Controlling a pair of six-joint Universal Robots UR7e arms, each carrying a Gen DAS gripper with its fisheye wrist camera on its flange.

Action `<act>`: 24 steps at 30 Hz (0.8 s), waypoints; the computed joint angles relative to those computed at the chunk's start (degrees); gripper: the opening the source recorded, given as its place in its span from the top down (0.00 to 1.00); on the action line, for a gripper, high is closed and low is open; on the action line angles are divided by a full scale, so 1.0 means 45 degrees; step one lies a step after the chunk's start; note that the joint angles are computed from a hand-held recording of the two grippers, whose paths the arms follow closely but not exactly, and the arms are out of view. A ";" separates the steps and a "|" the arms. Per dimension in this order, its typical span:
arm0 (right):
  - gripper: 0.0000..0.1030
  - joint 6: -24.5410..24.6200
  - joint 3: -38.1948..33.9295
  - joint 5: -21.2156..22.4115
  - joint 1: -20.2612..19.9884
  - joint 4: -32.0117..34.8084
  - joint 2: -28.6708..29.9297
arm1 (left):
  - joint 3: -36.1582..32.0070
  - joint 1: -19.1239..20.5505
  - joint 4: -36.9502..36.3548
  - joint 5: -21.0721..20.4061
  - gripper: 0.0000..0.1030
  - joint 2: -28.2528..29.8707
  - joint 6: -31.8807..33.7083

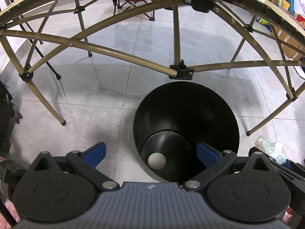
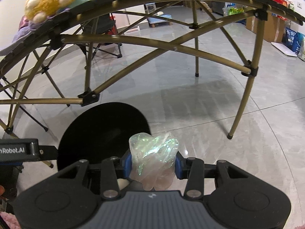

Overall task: Collect trash
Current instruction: 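Move the right tool holding the plastic bag over the bin opening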

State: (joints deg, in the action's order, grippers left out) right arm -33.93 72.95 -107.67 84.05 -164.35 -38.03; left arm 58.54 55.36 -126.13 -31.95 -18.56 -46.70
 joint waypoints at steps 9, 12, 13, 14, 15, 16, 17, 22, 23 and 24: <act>0.59 0.0166 -0.0167 0.0064 0.0389 0.0371 0.0227 | 0.1293 0.0022 -0.0360 0.0248 0.00 -0.0844 -0.0502; 0.59 0.0188 -0.0264 0.0084 0.0518 0.0546 0.0347 | 0.1707 0.0051 -0.0359 0.0341 0.00 -0.1139 -0.0754; 0.59 0.0189 -0.0293 0.0076 0.0558 0.0590 0.0391 | 0.1848 0.0063 -0.0365 0.0371 0.00 -0.1240 -0.0831; 0.59 0.0187 -0.0325 0.0066 0.0603 0.0642 0.0440 | 0.1995 0.0074 -0.0351 0.0403 0.00 -0.1345 -0.0931; 0.59 0.0175 -0.0343 0.0070 0.0640 0.0686 0.0480 | 0.2146 0.0087 -0.0330 0.0436 0.00 -0.1456 -0.1042; 0.59 0.0166 -0.0401 0.0061 0.0680 0.0746 0.0545 | 0.2286 0.0100 -0.0321 0.0465 0.00 -0.1551 -0.1144; 0.59 0.0170 -0.0434 0.0040 0.0720 0.0795 0.0602 | 0.2435 0.0112 -0.0298 0.0491 0.00 -0.1656 -0.1263; 0.59 0.0236 -0.0722 -0.0060 0.0872 0.1187 0.0915 | 0.3053 0.0164 -0.0136 0.0587 0.00 -0.2111 -0.1841; 0.59 0.0258 -0.0756 -0.0069 0.0893 0.1244 0.0962 | 0.3143 0.0180 -0.0094 0.0606 0.00 -0.2180 -0.1946; 0.59 0.0281 -0.0800 -0.0085 0.0919 0.1304 0.1016 | 0.3229 0.0203 -0.0071 0.0618 0.00 -0.2248 -0.2027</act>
State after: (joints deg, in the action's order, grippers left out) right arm -32.67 69.35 -108.05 88.19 -158.49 -33.46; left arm 73.08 56.28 -126.45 -29.17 -28.68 -55.82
